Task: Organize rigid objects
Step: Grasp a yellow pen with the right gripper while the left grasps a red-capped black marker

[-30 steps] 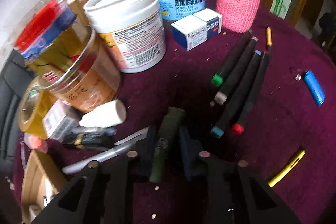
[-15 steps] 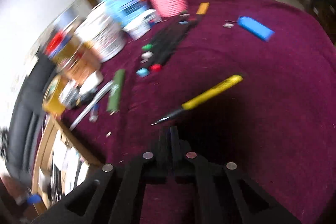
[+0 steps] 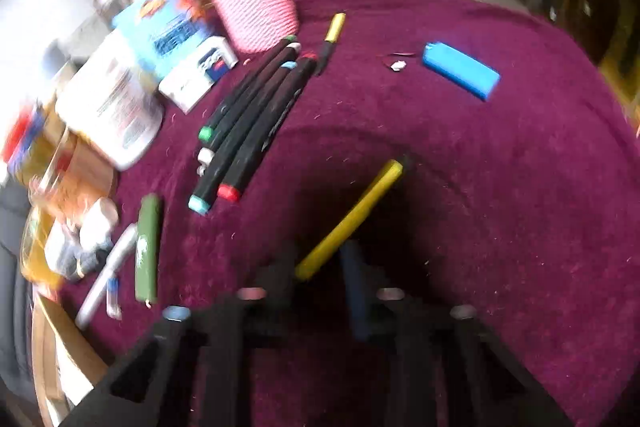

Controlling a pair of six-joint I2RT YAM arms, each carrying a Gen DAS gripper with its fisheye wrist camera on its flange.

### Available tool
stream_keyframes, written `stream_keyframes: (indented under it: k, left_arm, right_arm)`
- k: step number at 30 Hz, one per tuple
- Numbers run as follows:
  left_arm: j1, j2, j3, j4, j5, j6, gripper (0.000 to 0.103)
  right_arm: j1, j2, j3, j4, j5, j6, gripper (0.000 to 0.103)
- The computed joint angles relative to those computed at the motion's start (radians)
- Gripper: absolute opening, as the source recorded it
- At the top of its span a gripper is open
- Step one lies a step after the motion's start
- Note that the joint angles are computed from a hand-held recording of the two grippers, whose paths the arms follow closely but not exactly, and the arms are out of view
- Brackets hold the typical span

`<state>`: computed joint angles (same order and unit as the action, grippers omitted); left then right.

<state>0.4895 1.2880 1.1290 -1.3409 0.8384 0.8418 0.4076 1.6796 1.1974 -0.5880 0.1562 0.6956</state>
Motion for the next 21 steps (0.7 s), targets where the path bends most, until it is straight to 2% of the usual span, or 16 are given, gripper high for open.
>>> stream_keyframes:
  k: [2, 4, 7, 9, 12, 14, 17, 21]
  left_arm:
    - [-0.119, -0.015, 0.011, 0.133, -0.06, -0.154, 0.078]
    - [-0.224, -0.004, 0.023, 0.22, -0.119, -0.245, 0.078]
    - [-0.421, 0.058, 0.054, 0.354, -0.202, -0.376, 0.078]
    - [-0.58, 0.164, 0.103, 0.441, -0.26, -0.441, 0.078]
    - [-0.722, 0.363, 0.235, 0.479, -0.278, -0.491, 0.077]
    - [-0.787, 0.481, 0.329, 0.512, -0.309, -0.552, 0.077]
    - [-0.856, 0.669, 0.519, 0.518, -0.366, -0.598, 0.077]
    - [-0.894, 0.862, 0.752, 0.439, -0.45, -0.608, 0.076]
  right_arm:
    - [0.004, -0.061, -0.055, -0.018, 0.033, -0.006, 0.009]
    - [-0.02, -0.158, -0.151, -0.017, 0.04, -0.004, 0.009]
    - [-0.07, -0.36, -0.328, -0.016, -0.014, 0.02, 0.009]
    - [-0.093, -0.495, -0.444, 0.012, -0.059, 0.037, 0.009]
    - [-0.148, -0.655, -0.575, 0.064, -0.145, 0.047, 0.009]
    - [-0.185, -0.666, -0.596, 0.098, -0.191, 0.028, 0.009]
    - [-0.205, -0.648, -0.601, 0.142, -0.206, -0.012, 0.009]
    - [-0.227, -0.632, -0.607, 0.173, -0.239, -0.031, 0.009]
